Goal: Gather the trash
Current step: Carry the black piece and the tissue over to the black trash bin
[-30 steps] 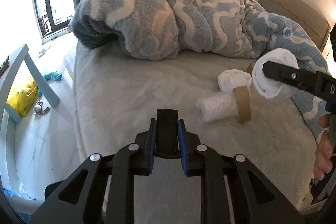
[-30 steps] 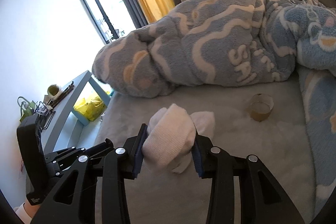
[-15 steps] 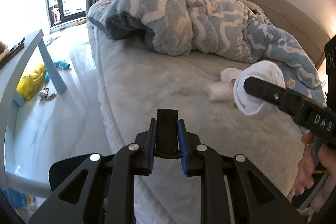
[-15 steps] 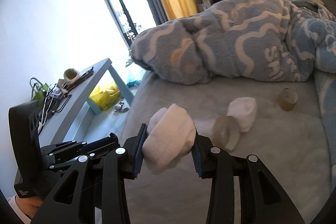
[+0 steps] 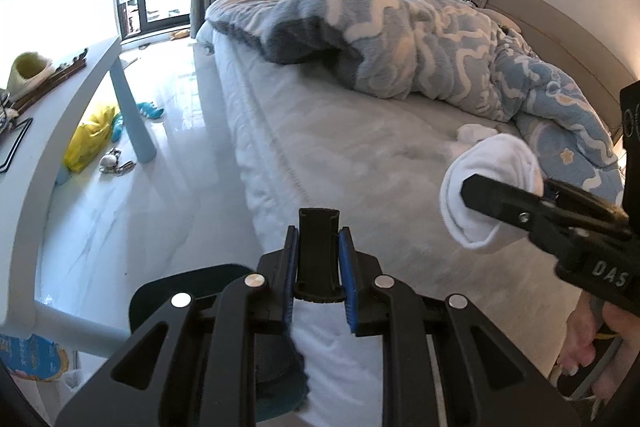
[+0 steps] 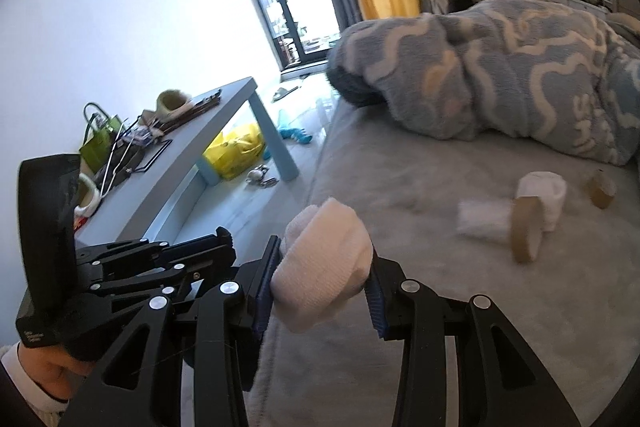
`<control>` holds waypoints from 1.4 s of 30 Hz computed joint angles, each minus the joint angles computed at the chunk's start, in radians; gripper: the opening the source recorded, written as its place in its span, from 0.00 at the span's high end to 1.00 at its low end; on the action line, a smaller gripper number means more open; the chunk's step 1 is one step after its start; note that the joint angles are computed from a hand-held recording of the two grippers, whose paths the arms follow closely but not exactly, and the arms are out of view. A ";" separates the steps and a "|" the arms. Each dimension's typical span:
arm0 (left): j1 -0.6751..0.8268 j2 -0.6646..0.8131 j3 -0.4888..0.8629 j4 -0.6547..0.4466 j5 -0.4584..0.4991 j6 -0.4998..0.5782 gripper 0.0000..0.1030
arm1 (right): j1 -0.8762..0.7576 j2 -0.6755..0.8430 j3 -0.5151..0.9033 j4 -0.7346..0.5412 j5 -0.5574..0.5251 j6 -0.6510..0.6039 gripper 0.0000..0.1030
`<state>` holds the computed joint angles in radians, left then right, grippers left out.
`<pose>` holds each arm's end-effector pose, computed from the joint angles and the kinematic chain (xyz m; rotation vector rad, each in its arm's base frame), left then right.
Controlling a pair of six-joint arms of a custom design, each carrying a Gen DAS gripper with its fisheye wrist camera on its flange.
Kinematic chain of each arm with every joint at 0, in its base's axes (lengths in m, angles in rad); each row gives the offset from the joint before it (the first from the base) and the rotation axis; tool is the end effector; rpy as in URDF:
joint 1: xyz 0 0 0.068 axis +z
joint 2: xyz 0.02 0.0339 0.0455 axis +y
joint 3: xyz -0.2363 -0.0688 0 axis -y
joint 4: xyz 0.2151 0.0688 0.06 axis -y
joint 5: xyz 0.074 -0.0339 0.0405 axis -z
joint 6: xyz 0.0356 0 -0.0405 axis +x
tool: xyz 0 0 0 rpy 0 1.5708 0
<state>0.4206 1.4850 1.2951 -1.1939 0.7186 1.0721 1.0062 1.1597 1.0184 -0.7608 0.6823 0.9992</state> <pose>0.2296 0.0770 0.2682 0.8735 2.3140 -0.5242 0.1313 0.1654 0.2795 0.2658 2.2192 0.2258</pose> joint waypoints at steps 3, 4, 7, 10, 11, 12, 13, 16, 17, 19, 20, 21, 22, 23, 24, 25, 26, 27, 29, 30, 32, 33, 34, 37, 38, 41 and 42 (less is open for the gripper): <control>0.046 0.063 0.052 -0.013 0.003 0.029 0.79 | 0.005 0.047 0.024 0.029 -0.009 -0.020 0.62; 0.063 0.089 0.074 -0.017 0.003 0.037 0.79 | -0.001 0.068 0.030 0.052 -0.023 -0.031 0.62; 0.091 0.136 0.111 -0.020 -0.003 0.053 0.79 | -0.008 0.126 0.053 0.093 -0.049 -0.050 0.62; 0.127 0.198 0.157 -0.029 -0.013 0.083 0.79 | -0.011 0.194 0.090 0.123 -0.072 -0.076 0.62; 0.137 0.218 0.170 -0.027 -0.019 0.088 0.79 | -0.010 0.216 0.102 0.133 -0.080 -0.084 0.62; 0.145 0.236 0.182 -0.026 -0.025 0.094 0.79 | -0.009 0.239 0.117 0.141 -0.087 -0.092 0.62; 0.154 0.254 0.193 -0.022 -0.031 0.099 0.79 | -0.010 0.261 0.130 0.148 -0.094 -0.100 0.62; 0.172 0.305 0.218 -0.010 -0.055 0.111 0.79 | -0.012 0.320 0.171 0.169 -0.113 -0.116 0.62; 0.177 0.319 0.225 -0.007 -0.063 0.114 0.79 | -0.013 0.334 0.180 0.176 -0.118 -0.119 0.62; 0.187 0.353 0.240 0.005 -0.081 0.120 0.79 | -0.016 0.364 0.202 0.187 -0.128 -0.128 0.62; 0.192 0.375 0.252 0.006 -0.091 0.121 0.79 | -0.018 0.382 0.217 0.194 -0.133 -0.133 0.62; 0.196 0.398 0.264 0.008 -0.102 0.121 0.79 | -0.020 0.399 0.230 0.201 -0.138 -0.138 0.62; 0.199 0.418 0.272 0.014 -0.115 0.121 0.79 | -0.020 0.402 0.232 0.206 -0.142 -0.141 0.62; 0.201 0.432 0.278 0.020 -0.124 0.121 0.79 | -0.021 0.421 0.248 0.211 -0.147 -0.147 0.62; 0.204 0.447 0.282 0.027 -0.138 0.123 0.79 | -0.020 0.438 0.263 0.215 -0.151 -0.151 0.62; 0.207 0.461 0.285 0.034 -0.150 0.124 0.79 | -0.020 0.455 0.277 0.217 -0.155 -0.155 0.62; 0.210 0.479 0.289 0.039 -0.166 0.126 0.79 | -0.019 0.466 0.286 0.220 -0.157 -0.157 0.62; 0.213 0.494 0.290 0.047 -0.182 0.128 0.79 | -0.019 0.481 0.300 0.222 -0.161 -0.161 0.62; 0.218 0.515 0.281 0.070 -0.213 0.140 0.79 | -0.019 0.510 0.323 0.227 -0.167 -0.167 0.62; 0.220 0.522 0.276 0.080 -0.225 0.146 0.79 | -0.020 0.524 0.336 0.229 -0.170 -0.169 0.62; 0.228 0.540 0.275 0.090 -0.243 0.158 0.79 | -0.022 0.552 0.360 0.232 -0.178 -0.173 0.62; 0.231 0.550 0.274 0.099 -0.257 0.163 0.79 | -0.022 0.567 0.374 0.232 -0.181 -0.174 0.62; 0.234 0.560 0.272 0.106 -0.272 0.168 0.79 | -0.023 0.579 0.385 0.233 -0.185 -0.175 0.62; 0.234 0.591 0.284 0.094 -0.312 0.183 0.79 | -0.029 0.611 0.408 0.235 -0.210 -0.177 0.62; 0.233 0.599 0.282 0.097 -0.326 0.186 0.79 | -0.032 0.619 0.412 0.240 -0.220 -0.175 0.62; 0.241 0.617 0.287 0.109 -0.351 0.192 0.73 | -0.040 0.657 0.440 0.243 -0.248 -0.169 0.62; 0.245 0.627 0.302 0.099 -0.353 0.195 0.64 | -0.043 0.670 0.450 0.238 -0.255 -0.166 0.62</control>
<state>0.6660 2.1124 1.5972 -1.0951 0.3655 1.2667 0.9636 1.8297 1.4684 -0.5229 0.4271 0.8332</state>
